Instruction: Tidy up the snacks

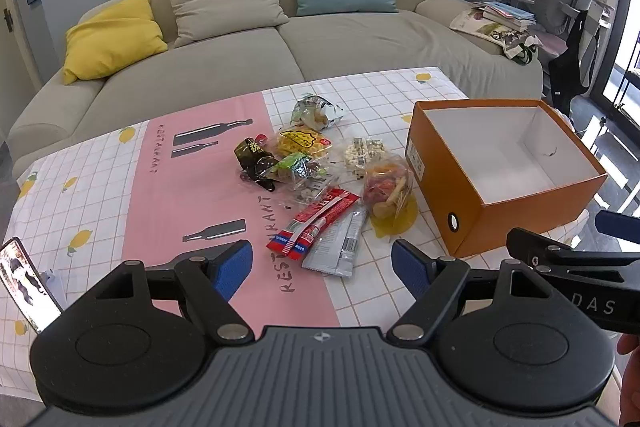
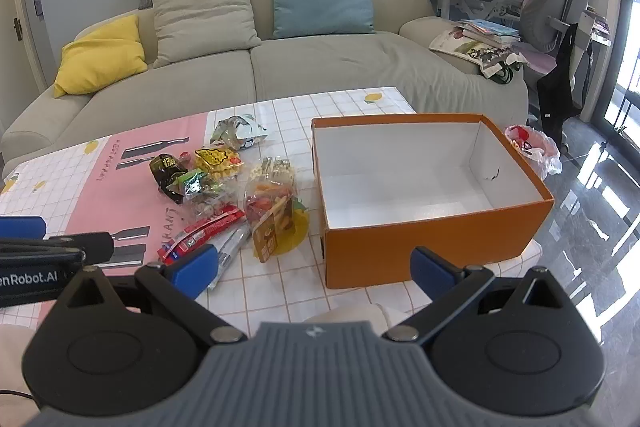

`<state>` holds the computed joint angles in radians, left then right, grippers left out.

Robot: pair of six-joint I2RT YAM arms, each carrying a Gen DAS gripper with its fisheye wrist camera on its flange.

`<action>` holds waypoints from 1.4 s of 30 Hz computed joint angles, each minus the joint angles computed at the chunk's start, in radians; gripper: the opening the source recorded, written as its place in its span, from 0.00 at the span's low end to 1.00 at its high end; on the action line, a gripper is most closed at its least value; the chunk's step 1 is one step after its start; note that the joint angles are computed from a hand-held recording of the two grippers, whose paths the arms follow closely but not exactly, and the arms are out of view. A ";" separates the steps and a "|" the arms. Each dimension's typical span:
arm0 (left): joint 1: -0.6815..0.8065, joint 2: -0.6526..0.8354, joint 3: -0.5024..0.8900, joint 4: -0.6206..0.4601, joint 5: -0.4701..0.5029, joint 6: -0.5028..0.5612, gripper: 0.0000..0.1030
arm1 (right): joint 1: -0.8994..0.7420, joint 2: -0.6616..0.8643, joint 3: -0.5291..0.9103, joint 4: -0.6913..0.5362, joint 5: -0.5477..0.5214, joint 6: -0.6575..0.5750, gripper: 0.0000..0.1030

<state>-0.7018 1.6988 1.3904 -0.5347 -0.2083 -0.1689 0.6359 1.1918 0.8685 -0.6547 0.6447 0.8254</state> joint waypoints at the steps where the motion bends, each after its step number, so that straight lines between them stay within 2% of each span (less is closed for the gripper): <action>1: 0.001 0.000 -0.001 0.001 0.000 -0.001 0.90 | -0.003 -0.005 -0.007 0.003 -0.003 -0.001 0.97; 42: 0.001 -0.003 -0.010 0.011 -0.001 -0.002 0.89 | -0.007 0.004 -0.005 -0.006 -0.017 0.012 0.97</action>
<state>-0.7012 1.6957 1.3803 -0.5237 -0.2088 -0.1708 0.6287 1.1958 0.8635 -0.6608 0.6275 0.8377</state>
